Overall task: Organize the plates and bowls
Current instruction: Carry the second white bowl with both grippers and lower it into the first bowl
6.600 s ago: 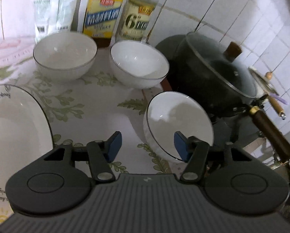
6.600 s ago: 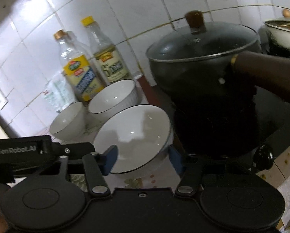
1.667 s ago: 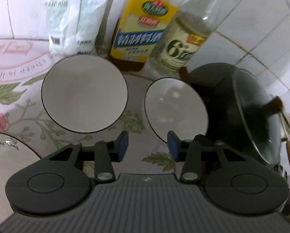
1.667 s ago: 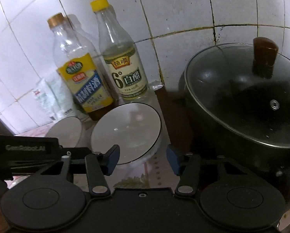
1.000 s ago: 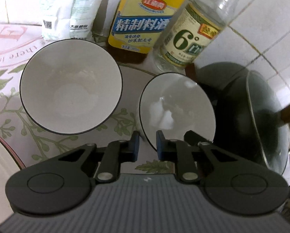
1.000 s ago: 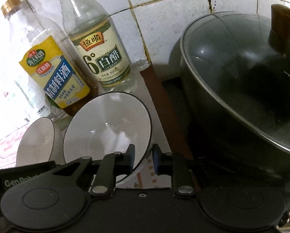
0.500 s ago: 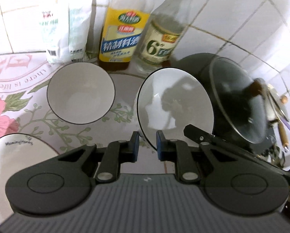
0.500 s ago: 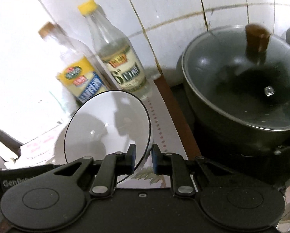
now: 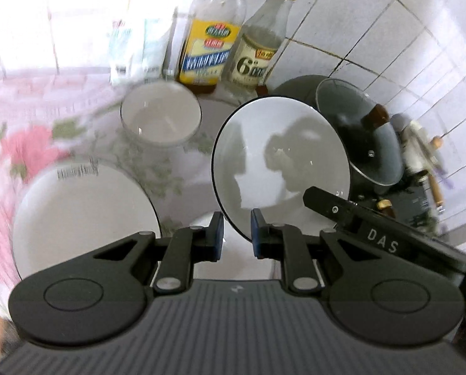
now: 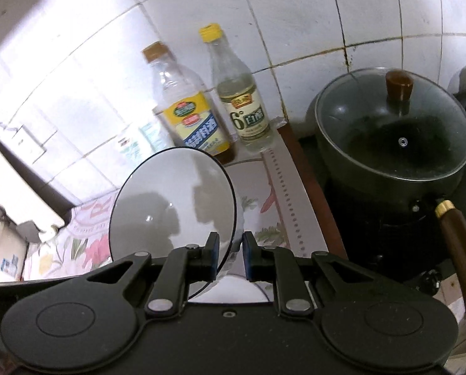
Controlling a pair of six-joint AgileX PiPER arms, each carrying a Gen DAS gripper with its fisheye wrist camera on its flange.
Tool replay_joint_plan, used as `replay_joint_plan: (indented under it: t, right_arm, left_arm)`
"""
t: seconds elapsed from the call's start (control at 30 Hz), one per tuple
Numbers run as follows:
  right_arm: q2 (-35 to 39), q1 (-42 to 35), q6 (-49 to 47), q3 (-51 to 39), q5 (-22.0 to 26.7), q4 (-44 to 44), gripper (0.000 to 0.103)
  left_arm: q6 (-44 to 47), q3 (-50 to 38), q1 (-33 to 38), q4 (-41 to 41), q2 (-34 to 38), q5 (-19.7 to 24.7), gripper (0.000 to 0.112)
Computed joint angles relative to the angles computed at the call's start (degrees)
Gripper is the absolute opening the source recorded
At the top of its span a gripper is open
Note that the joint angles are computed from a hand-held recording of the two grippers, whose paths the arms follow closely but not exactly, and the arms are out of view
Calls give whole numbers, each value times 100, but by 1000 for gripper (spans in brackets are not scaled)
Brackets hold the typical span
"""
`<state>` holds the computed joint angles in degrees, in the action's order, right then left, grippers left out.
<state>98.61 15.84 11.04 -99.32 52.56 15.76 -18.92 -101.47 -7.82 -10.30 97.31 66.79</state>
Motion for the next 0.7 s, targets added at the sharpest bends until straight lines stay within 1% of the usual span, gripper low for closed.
replay_joint_plan:
  t: [0.07,0.17,0.3,0.43,0.6,0.7]
  right_arm:
    - [-146,132,33,160,-86,-208,20]
    - [-345,300,29,362,-94,-429,20]
    - [-600,552,112,601,-111,-790,20]
    - [-829,679,197,883,-169,-1015,20]
    - [-1021,624,162,1249,-281,-883,20]
    - [-1135,703,273,1509,-371,-1000,20]
  left_arm:
    - [95,320,106,-241,-191,-124,16]
    - [191,777,145,-371,-531,-262,16]
    - [364,1184,206,-531,-833,-309,16]
    - [463,1332,201,-575,-994,-273,16]
    - [482,1569,66,-409,-1159,-342,16]
    - [501,1655,4,-359,-1148,-357,16]
